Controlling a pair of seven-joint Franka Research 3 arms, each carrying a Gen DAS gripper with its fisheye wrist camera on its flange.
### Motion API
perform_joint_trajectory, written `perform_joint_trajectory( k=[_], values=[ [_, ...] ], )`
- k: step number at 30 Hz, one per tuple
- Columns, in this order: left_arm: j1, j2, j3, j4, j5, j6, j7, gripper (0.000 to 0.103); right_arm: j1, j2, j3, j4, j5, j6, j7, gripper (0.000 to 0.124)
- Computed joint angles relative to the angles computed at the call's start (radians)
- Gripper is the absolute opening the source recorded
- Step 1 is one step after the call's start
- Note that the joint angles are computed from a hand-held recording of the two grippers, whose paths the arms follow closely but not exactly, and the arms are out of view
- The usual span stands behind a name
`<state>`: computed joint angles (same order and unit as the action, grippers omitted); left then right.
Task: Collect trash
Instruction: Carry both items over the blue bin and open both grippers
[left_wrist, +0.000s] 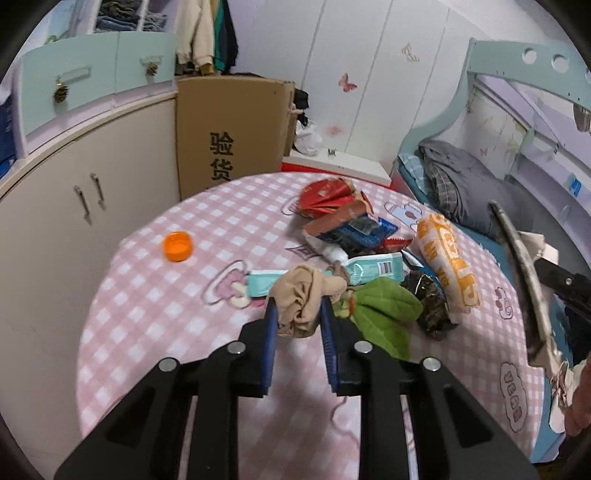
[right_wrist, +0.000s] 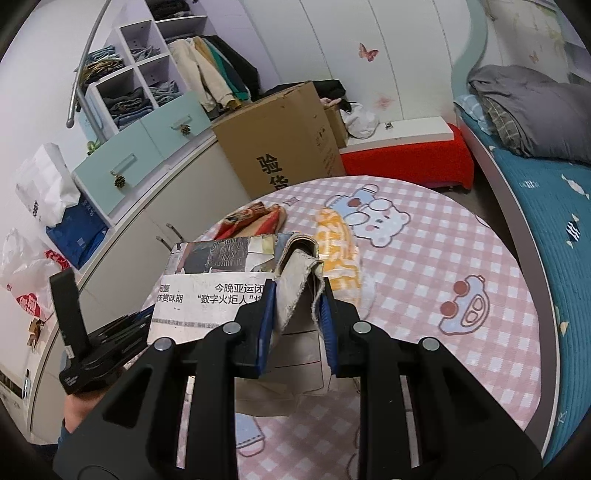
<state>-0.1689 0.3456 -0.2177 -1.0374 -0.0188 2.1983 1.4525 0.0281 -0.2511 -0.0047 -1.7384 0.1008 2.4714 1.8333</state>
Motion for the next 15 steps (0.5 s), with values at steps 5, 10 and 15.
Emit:
perform_joint_trajectory(
  k=[5, 10, 15],
  values=[
    [0.039, -0.126, 0.017, -0.156, -0.02, 0.078, -0.025, 0.022, 0.019, 0.019, 0.016, 0.035, -0.009, -0.005, -0.012, 0.024],
    [0.08, -0.252, 0.047, -0.298, -0.034, 0.152, -0.047, 0.022, 0.053, 0.065, 0.034, 0.103, -0.019, -0.013, -0.034, 0.024],
    [0.116, -0.361, 0.085, -0.42, -0.022, 0.206, -0.079, 0.022, 0.105, 0.151, 0.055, 0.222, -0.027, -0.033, -0.069, 0.024]
  ],
)
